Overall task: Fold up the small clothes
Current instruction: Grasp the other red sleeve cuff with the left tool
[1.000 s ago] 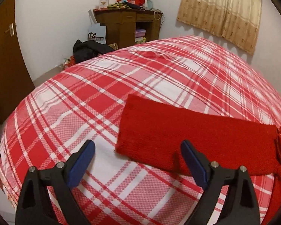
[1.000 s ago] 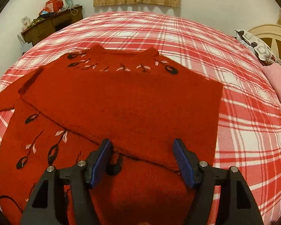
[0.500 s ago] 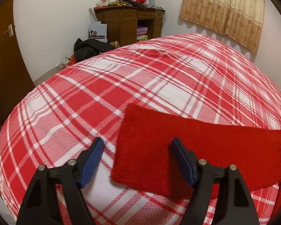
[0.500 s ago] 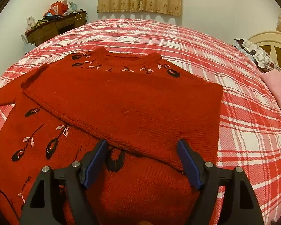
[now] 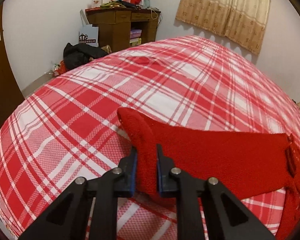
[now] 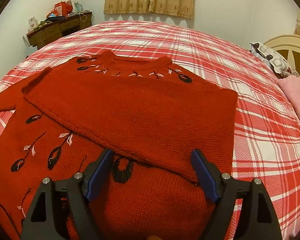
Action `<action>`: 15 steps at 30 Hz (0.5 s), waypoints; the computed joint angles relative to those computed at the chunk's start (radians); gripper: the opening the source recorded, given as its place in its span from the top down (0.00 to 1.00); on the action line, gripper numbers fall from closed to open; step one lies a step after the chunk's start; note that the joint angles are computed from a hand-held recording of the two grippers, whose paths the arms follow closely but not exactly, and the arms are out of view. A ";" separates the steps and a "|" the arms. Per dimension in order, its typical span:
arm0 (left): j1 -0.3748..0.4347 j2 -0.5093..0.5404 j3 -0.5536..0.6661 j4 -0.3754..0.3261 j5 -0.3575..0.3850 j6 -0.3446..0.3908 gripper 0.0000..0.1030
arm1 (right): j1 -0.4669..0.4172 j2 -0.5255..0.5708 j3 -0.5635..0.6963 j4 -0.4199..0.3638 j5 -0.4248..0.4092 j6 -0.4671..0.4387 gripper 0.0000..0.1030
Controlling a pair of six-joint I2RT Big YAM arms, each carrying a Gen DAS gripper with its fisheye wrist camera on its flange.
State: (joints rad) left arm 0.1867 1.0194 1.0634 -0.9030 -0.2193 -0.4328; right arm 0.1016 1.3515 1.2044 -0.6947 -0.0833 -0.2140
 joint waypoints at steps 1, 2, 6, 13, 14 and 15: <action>-0.003 -0.005 0.005 -0.001 0.003 0.001 0.84 | 0.000 0.000 0.000 -0.001 -0.001 0.001 0.20; -0.008 -0.011 0.011 -0.002 0.004 0.002 0.84 | -0.001 -0.001 0.002 -0.006 -0.003 0.002 0.20; -0.031 -0.027 0.048 -0.006 0.015 0.004 0.84 | -0.011 -0.011 0.014 -0.041 -0.024 0.007 0.20; -0.109 -0.015 0.134 -0.011 0.008 0.001 0.84 | -0.036 -0.052 0.014 -0.076 -0.042 0.006 0.20; -0.123 -0.010 0.147 -0.011 0.002 0.002 0.84 | -0.039 -0.057 0.013 -0.079 -0.038 0.004 0.20; -0.138 -0.005 0.161 -0.010 -0.003 0.004 0.85 | -0.044 -0.061 0.013 -0.082 -0.038 0.004 0.20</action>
